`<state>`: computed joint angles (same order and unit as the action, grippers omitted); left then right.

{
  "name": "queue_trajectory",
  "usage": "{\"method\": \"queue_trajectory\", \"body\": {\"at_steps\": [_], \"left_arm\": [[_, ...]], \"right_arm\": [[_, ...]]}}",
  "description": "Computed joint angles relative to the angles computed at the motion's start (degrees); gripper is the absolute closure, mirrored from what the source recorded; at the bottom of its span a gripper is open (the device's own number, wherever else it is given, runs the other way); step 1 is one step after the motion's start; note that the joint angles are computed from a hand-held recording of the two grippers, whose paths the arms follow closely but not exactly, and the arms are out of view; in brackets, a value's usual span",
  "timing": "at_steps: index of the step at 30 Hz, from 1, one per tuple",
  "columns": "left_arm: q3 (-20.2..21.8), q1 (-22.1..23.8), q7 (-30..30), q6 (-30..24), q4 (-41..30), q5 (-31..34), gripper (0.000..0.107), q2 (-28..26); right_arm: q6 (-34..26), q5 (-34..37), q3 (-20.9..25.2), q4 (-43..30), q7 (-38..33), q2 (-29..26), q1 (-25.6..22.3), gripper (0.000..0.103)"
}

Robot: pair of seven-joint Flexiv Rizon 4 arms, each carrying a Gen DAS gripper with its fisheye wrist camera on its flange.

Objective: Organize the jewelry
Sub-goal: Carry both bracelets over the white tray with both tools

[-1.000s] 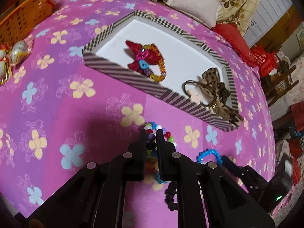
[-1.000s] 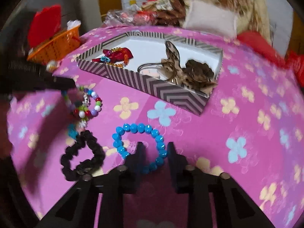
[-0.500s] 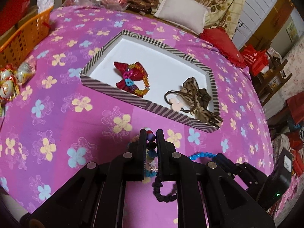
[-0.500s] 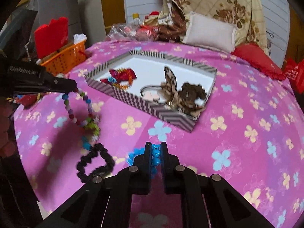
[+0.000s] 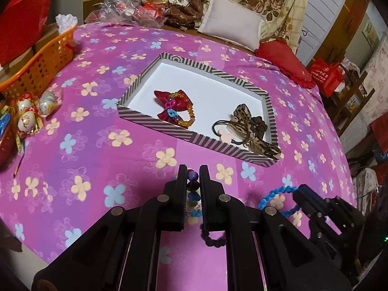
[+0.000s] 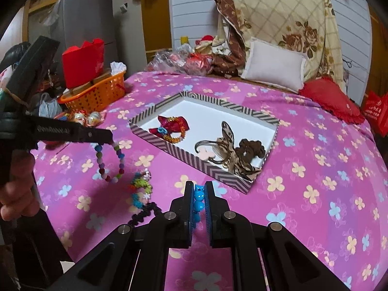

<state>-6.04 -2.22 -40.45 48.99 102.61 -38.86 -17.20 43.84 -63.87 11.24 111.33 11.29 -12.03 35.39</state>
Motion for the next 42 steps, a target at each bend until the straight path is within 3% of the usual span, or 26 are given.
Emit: {"method": "queue_trajectory", "body": {"at_steps": [15,42], "left_arm": [[0.1,-0.8,0.4,5.8,2.2,1.7,0.098,0.6],[-0.6,-1.3,-1.8,6.0,-0.7,4.4,0.098,-1.2]], "right_arm": [[0.0,-0.4,-0.1,-1.1,-1.0,-0.1,0.3,0.095],[3.0,0.7,-1.3,-2.3,-3.1,-1.3,-0.8,0.095]]}}
